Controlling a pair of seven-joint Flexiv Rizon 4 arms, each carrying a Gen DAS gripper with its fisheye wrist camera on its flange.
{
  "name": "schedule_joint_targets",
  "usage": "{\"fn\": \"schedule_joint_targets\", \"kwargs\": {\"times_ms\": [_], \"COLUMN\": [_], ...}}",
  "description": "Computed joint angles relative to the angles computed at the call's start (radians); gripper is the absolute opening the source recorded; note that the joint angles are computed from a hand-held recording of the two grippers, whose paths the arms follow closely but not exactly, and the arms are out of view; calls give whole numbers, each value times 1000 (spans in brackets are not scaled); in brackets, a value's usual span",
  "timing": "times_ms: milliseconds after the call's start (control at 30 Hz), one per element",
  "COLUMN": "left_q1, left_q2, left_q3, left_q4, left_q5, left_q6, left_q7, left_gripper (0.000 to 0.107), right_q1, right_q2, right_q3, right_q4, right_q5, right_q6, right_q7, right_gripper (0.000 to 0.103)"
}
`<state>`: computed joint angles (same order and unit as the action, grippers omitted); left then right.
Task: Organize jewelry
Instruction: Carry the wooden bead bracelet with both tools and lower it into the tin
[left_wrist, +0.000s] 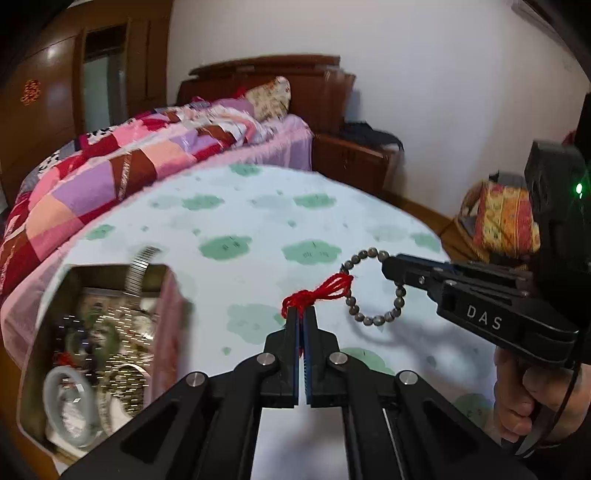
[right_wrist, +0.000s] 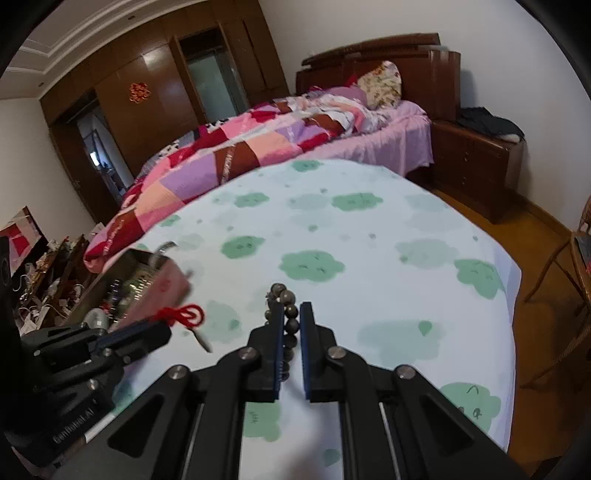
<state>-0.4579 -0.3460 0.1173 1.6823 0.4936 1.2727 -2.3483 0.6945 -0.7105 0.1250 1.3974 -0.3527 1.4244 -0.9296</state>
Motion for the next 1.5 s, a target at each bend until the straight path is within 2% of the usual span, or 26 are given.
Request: {"fn": "schedule_joint_targets", "kwargs": {"times_ms": [133,267,533,733,967,1167,1500], "left_q1": [-10,-4,49,115,207,282,331], "left_q2": [47,107,235,335,388,396,398], "left_q3": [28,36,5,-30,-91,-149,-173], "left_q4": [27,54,112,184,240,272,307], "left_q5": [41,108,252,320,326,308,297], "left_q6": [20,-2,-64,-115,-139,-132,-124], "left_q7": [-66,-141,-288,-377,-413,-418,-425], "left_gripper": [0,0,0,0,0,0,0], "right_q1": [6,1,18,33,61,102,162], "right_q2": [16,20,15,-7,-53,-103,-152], "right_q3": [8,35,64,99,141,161,136], "right_q4": [2,-14,-61,-123,-222,-316,-410], "right_q5": [-7,-3,1,15,43,76,119], "right_q6": [9,7,-2,-29,-83,-141,-206], "right_q7": [-14,-44,-102,-167,-266,-362,-430], "right_gripper": [10,10,10,10,10,10,10]}}
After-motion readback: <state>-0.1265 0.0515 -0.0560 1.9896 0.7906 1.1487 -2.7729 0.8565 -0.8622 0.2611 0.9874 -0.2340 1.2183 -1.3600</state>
